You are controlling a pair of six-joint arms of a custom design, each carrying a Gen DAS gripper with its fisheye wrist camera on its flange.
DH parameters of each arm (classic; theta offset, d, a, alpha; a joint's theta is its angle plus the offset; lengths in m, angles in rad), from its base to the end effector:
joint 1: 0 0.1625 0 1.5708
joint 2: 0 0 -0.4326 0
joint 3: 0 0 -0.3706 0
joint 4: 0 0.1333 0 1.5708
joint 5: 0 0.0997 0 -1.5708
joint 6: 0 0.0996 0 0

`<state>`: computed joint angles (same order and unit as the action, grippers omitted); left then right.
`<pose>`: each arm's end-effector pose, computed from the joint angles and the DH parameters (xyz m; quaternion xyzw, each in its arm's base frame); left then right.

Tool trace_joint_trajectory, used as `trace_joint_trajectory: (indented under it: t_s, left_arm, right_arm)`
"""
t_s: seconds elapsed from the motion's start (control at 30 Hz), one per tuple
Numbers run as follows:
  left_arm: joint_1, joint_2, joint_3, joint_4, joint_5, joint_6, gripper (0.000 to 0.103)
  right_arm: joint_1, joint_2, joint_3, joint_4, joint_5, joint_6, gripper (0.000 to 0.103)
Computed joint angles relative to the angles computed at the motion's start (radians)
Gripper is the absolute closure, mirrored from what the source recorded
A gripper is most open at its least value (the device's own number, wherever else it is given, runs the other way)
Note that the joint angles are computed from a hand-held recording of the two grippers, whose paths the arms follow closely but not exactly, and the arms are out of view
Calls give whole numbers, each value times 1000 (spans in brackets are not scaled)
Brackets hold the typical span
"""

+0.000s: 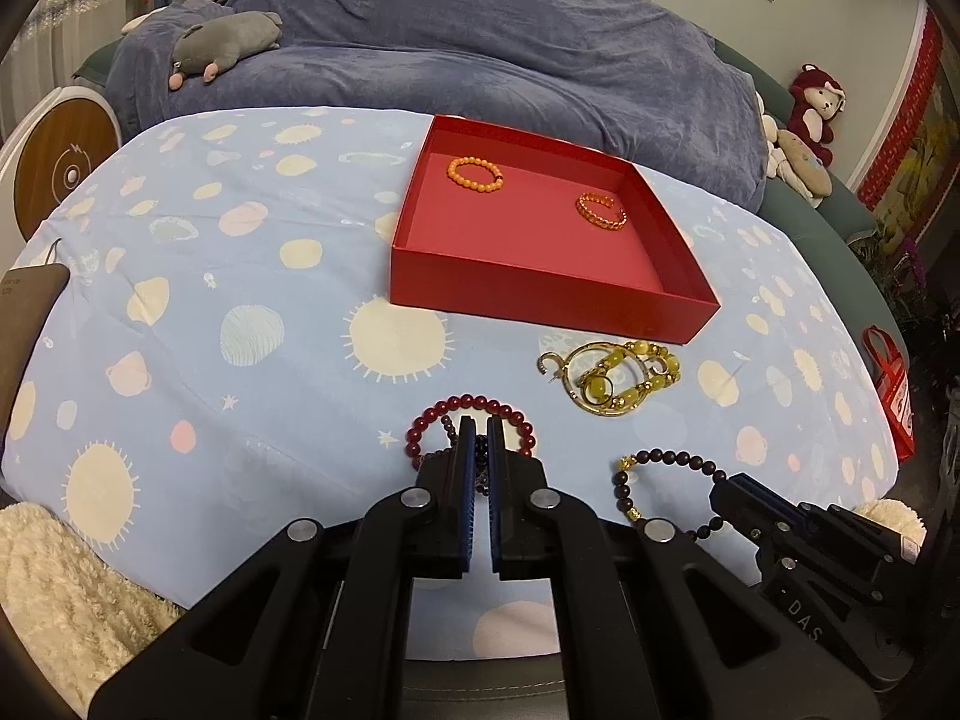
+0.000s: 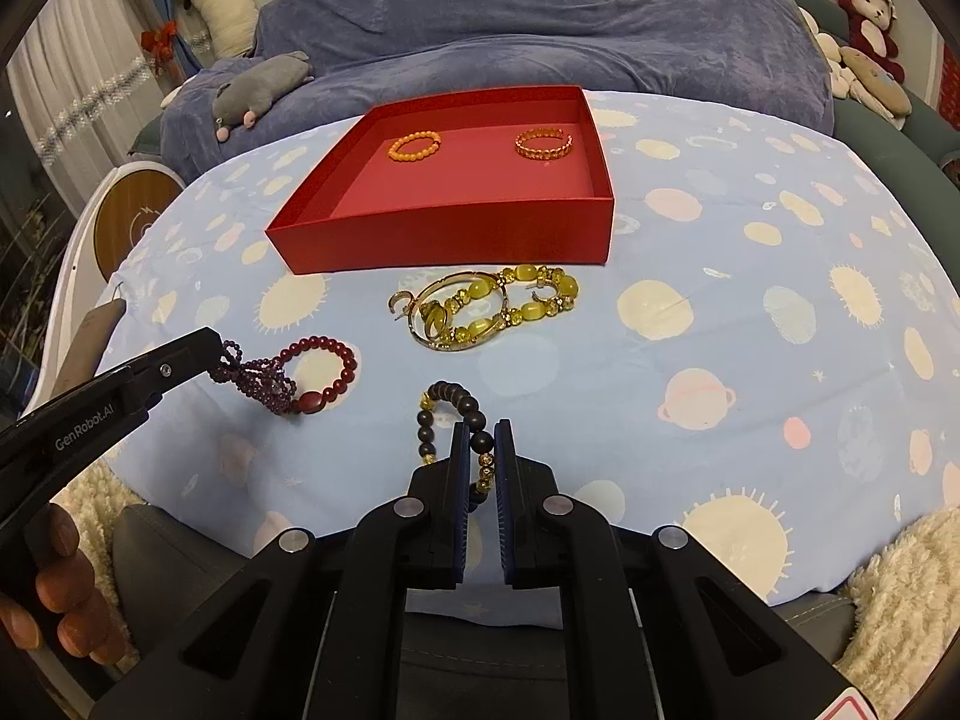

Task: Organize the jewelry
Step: 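Carry both bracelets into the red box and open both grippers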

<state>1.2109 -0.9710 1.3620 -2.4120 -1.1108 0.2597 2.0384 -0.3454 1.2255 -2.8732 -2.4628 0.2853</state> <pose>-0.0858 -0.7321 0.3414 0.2409 0.9194 -0.2282 0.2111 0.3922 -0.6530 0.0071 -0.0097 -0.8867 0.3309 0.3227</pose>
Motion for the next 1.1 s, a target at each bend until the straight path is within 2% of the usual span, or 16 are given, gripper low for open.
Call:
trace_joint_trajectory:
  t_s: [0.4, 0.67, 0.9, 1.1]
  left_arm:
    - [-29, 1, -37, 38, -15, -1, 100]
    - [-48, 32, -111, 75, -27, 6, 100]
    - [-62, 108, -258, 118, -64, 23, 100]
    - [-74, 222, -459, 186, -89, 43, 100]
  right_arm:
    - [16, -7, -31, -21, 4, -35, 95]
    - [19, -7, -78, -38, -3, -85, 95]
    - [6, 13, -194, -27, 2, -154, 95]
    - [-16, 74, -389, 37, 27, -214, 95]
